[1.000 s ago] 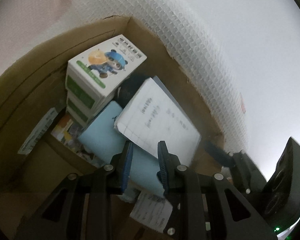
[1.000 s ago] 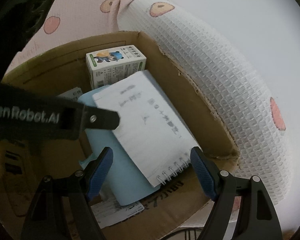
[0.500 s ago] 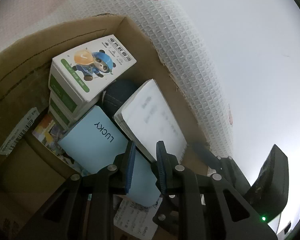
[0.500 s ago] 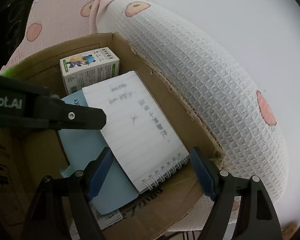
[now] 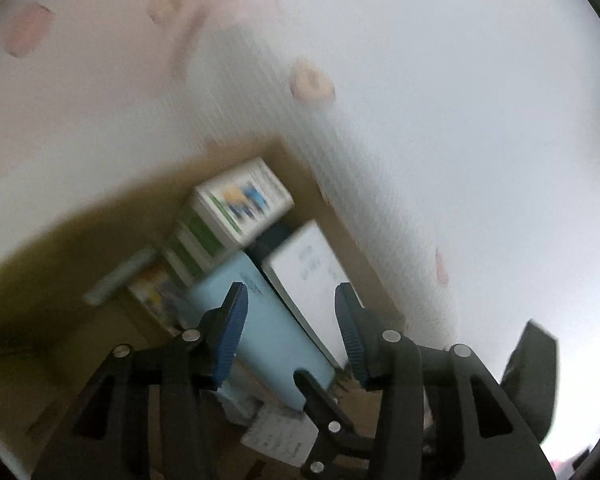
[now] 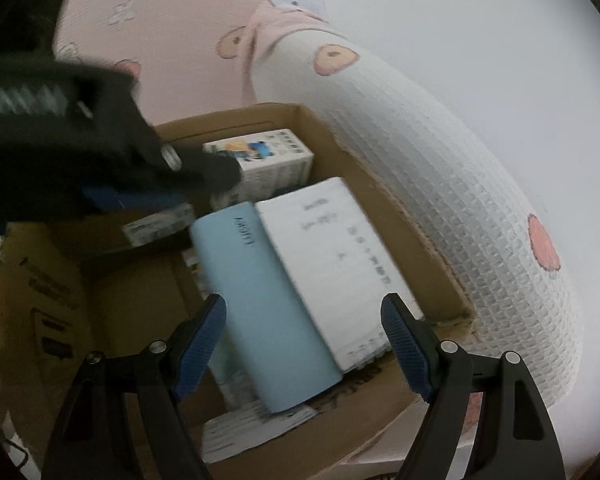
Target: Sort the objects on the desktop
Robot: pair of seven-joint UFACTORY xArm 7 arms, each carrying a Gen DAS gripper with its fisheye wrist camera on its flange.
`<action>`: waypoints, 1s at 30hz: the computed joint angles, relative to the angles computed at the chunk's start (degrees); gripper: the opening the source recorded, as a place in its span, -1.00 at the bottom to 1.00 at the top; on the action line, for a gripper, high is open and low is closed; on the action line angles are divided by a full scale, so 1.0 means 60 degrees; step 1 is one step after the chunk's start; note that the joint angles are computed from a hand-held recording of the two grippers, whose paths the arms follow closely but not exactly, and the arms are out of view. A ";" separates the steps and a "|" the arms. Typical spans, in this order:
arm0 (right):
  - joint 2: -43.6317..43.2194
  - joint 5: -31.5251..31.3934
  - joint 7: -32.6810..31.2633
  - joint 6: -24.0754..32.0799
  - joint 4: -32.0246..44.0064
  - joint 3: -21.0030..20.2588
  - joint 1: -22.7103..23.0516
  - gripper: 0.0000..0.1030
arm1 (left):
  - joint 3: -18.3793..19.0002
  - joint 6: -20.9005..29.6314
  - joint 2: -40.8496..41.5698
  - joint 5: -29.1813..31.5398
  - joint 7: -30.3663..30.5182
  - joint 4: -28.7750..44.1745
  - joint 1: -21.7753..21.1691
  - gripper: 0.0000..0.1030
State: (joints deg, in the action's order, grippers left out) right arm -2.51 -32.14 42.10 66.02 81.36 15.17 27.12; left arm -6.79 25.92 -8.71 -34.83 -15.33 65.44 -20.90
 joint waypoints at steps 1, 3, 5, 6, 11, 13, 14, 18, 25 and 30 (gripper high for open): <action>0.0096 -0.0020 0.0003 -0.0018 0.0076 0.0029 0.0027 0.52 | -0.0210 -0.0443 -0.0507 0.0420 -0.0404 -0.0495 0.0206 -0.32; 0.0301 -0.0059 -0.0059 -0.0130 0.0264 0.0056 0.0129 0.52 | -0.0357 -0.0706 -0.1073 0.1775 -0.1395 -0.0950 0.0673 -0.76; 0.0208 -0.0148 0.0173 0.0001 0.0214 0.0210 0.0383 0.52 | -0.0582 -0.1032 -0.1226 0.2823 -0.2373 -0.1033 0.1064 -0.81; 0.0170 -0.0175 0.0185 -0.0048 0.0156 0.0209 0.0426 0.52 | -0.0522 -0.1141 -0.1528 0.3029 -0.2663 -0.1294 0.1049 -0.82; 0.0162 -0.0302 0.0410 0.0122 0.0388 0.0405 0.0773 0.52 | -0.0267 -0.1687 -0.2937 0.3163 -0.3056 -0.2677 0.0919 -0.82; 0.0165 -0.0220 0.0315 -0.0048 0.0451 0.0412 0.0848 0.52 | -0.0289 -0.1402 -0.3774 0.3538 -0.3361 -0.3229 0.1102 -0.82; 0.0157 -0.0160 0.0278 -0.0173 0.0459 0.0429 0.0893 0.52 | -0.0398 -0.1096 -0.4393 0.3930 -0.3739 -0.3654 0.1288 -0.82; 0.0123 0.0404 -0.0108 -0.0989 0.0389 0.0461 0.1016 0.52 | -0.0658 -0.0284 -0.5506 0.4623 -0.4337 -0.4392 0.1881 -0.82; 0.0719 0.0026 -0.0813 -0.1387 0.1047 0.0662 0.1576 0.52 | -0.0653 0.1525 -0.8499 0.5305 -0.5254 -0.6507 0.2442 -0.82; 0.1049 -0.0335 -0.1175 -0.1751 0.1378 0.0634 0.2113 0.52 | -0.0450 0.2898 -1.0669 0.5466 -0.5589 -0.7731 0.2502 -0.82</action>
State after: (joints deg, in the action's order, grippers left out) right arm 3.78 -34.14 35.06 55.52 89.63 18.98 39.80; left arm -9.49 43.30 -72.72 -2.03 -48.86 19.06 -5.89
